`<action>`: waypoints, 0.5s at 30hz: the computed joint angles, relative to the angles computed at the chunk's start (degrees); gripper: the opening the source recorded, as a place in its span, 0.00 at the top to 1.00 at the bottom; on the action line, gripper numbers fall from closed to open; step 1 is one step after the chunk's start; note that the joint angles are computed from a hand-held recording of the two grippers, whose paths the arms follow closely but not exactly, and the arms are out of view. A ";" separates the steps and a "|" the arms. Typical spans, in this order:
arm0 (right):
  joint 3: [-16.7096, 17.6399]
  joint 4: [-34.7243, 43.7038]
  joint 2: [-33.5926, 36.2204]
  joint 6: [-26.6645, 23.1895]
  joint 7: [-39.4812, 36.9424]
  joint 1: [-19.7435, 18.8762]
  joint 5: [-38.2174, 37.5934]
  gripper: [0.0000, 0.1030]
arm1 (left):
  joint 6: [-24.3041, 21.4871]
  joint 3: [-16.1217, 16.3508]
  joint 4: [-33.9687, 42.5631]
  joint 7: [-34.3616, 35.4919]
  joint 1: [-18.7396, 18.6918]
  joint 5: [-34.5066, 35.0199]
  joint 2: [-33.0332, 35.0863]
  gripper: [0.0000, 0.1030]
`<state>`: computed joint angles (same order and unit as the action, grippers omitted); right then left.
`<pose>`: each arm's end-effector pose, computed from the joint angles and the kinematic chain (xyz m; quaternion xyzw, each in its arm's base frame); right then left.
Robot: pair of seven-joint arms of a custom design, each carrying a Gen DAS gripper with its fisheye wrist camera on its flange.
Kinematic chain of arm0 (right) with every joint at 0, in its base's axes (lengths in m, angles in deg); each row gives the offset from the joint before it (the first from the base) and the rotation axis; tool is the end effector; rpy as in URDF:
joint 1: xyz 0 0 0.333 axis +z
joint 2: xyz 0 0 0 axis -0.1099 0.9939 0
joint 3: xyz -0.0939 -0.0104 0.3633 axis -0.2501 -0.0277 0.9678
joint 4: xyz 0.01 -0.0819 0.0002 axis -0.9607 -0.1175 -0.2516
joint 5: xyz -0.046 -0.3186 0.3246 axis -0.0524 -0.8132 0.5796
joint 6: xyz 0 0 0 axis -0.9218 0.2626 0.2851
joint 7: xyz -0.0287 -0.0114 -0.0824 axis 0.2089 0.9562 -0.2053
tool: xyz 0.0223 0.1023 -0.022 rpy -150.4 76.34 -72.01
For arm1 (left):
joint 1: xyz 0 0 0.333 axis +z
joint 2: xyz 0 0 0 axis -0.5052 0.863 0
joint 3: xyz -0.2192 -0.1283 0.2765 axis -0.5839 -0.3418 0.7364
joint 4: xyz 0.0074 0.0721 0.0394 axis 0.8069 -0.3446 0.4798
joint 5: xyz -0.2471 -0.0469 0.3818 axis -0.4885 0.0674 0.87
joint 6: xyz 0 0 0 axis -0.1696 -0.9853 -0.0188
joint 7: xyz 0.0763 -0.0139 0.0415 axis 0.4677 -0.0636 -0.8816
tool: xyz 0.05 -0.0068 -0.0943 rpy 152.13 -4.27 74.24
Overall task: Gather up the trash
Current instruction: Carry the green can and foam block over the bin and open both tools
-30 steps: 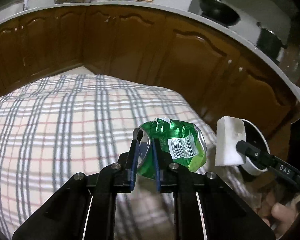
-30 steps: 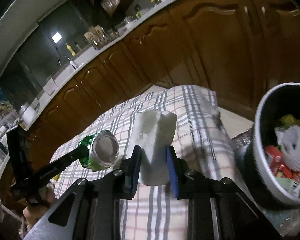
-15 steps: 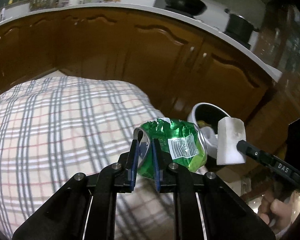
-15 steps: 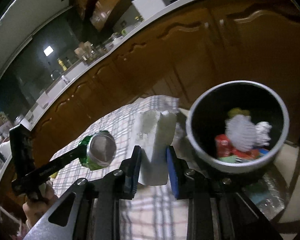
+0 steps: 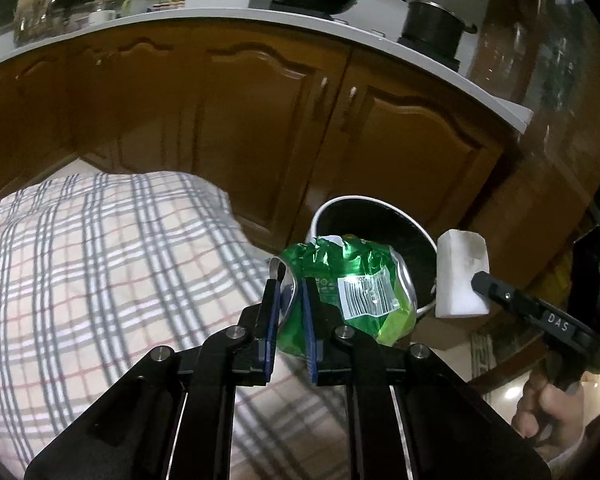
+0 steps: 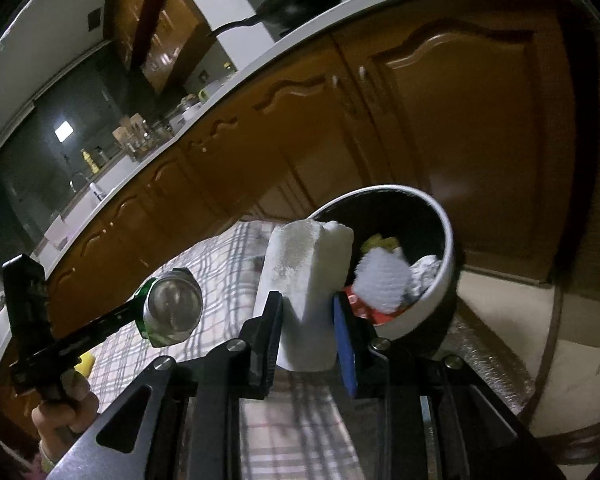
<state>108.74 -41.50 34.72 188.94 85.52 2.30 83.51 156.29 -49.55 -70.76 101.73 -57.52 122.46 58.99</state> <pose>0.7212 0.2959 0.5318 -0.6901 0.5428 -0.0592 0.4750 0.6434 -0.4147 0.5452 -0.6808 0.5961 -0.3647 0.2196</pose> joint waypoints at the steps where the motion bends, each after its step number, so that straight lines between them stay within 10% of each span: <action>1: -0.25 0.23 0.17 0.14 0.28 0.03 -0.24 0.75 | -0.22 -0.15 0.81 0.61 0.04 -0.27 0.51 0.90; 15: -1.88 5.40 4.83 -0.53 7.22 -0.17 -9.07 0.75 | -5.88 1.34 18.13 12.24 -2.97 -8.16 12.62 0.91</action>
